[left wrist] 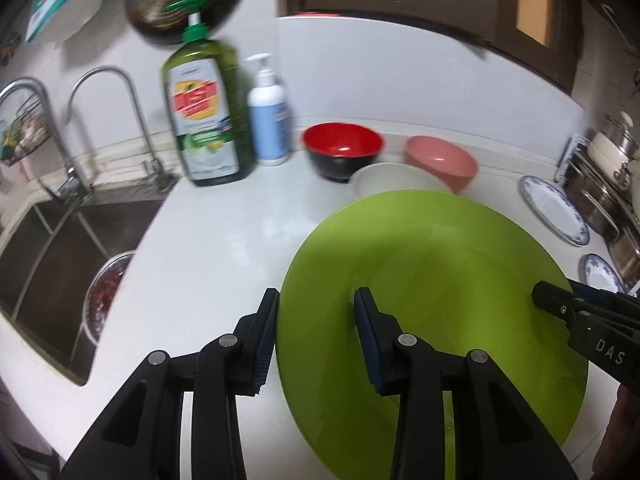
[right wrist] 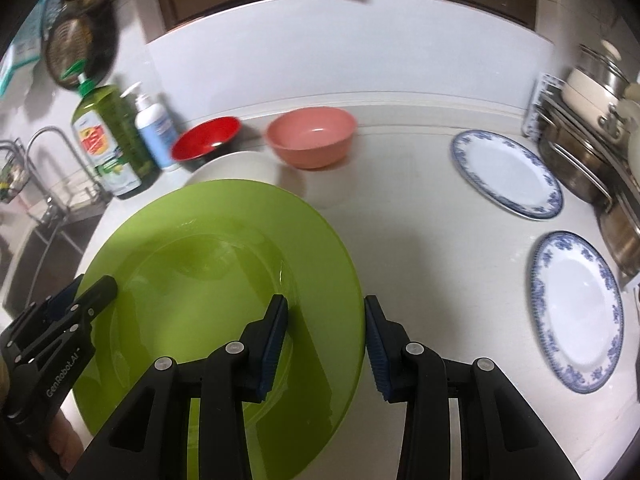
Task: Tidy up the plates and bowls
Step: 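Carry the green plate with both tools toward the sink side of the counter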
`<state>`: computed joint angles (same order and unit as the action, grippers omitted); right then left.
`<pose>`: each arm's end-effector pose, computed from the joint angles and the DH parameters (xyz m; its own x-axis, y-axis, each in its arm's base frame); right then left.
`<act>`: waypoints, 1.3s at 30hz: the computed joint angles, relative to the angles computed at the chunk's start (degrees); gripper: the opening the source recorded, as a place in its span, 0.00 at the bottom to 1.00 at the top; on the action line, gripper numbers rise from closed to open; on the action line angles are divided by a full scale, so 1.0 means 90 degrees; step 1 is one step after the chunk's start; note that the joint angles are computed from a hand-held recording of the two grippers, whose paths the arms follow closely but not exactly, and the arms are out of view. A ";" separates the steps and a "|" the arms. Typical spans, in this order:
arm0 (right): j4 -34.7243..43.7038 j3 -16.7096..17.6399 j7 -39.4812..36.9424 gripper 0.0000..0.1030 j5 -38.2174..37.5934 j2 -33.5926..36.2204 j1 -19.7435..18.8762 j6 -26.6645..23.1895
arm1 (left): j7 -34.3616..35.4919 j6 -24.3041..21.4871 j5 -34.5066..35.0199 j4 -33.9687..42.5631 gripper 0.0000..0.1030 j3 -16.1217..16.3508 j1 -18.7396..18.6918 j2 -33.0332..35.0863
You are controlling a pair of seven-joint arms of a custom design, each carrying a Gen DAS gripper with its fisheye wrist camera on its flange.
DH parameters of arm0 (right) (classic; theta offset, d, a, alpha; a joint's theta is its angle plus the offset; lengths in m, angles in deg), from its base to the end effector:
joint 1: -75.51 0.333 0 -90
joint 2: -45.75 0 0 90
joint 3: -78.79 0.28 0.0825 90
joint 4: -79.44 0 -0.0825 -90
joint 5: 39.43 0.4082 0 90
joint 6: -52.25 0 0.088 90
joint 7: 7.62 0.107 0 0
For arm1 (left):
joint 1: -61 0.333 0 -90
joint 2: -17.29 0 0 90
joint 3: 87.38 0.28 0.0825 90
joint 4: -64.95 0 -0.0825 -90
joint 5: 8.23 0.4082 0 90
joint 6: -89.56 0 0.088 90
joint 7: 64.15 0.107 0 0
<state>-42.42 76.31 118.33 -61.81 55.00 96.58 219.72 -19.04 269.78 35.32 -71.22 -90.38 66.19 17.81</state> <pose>0.5793 0.2205 0.3522 0.0798 -0.9939 -0.0766 -0.7958 -0.0173 -0.6053 0.5468 -0.0400 0.3382 0.0533 -0.9984 0.0185 -0.7241 -0.0514 -0.6877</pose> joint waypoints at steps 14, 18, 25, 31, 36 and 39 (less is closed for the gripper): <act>0.1056 0.0242 -0.0757 0.38 0.0836 0.0963 0.0601 -0.0304 | 0.1776 -0.0087 -0.1805 -0.0295 0.37 0.0186 0.0482 0.0114; 0.1427 0.0177 -0.0868 0.38 0.0997 0.1302 0.0815 -0.0491 | 0.2409 -0.0136 -0.2411 -0.0261 0.37 0.0151 0.0554 0.0271; 0.1749 0.0114 -0.0956 0.38 0.1252 0.1656 0.1002 -0.0730 | 0.3238 -0.0290 -0.3190 -0.0082 0.37 -0.0006 0.0664 0.0577; 0.1981 0.0055 -0.0902 0.38 0.1338 0.1889 0.1097 -0.0932 | 0.3589 -0.0344 -0.3507 0.0041 0.37 -0.0056 0.0699 0.0753; 0.2023 0.0013 -0.0839 0.38 0.1311 0.1931 0.1153 -0.1025 | 0.3920 -0.0422 -0.3853 0.0096 0.37 -0.0155 0.0775 0.0831; 0.2040 0.0021 -0.0822 0.38 0.1315 0.1949 0.1154 -0.1068 | 0.4059 -0.0441 -0.3967 0.0105 0.38 -0.0177 0.0789 0.0851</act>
<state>-24.06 76.50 110.93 -49.98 72.54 106.96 210.11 17.49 265.81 -0.38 -70.27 -91.97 73.30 25.47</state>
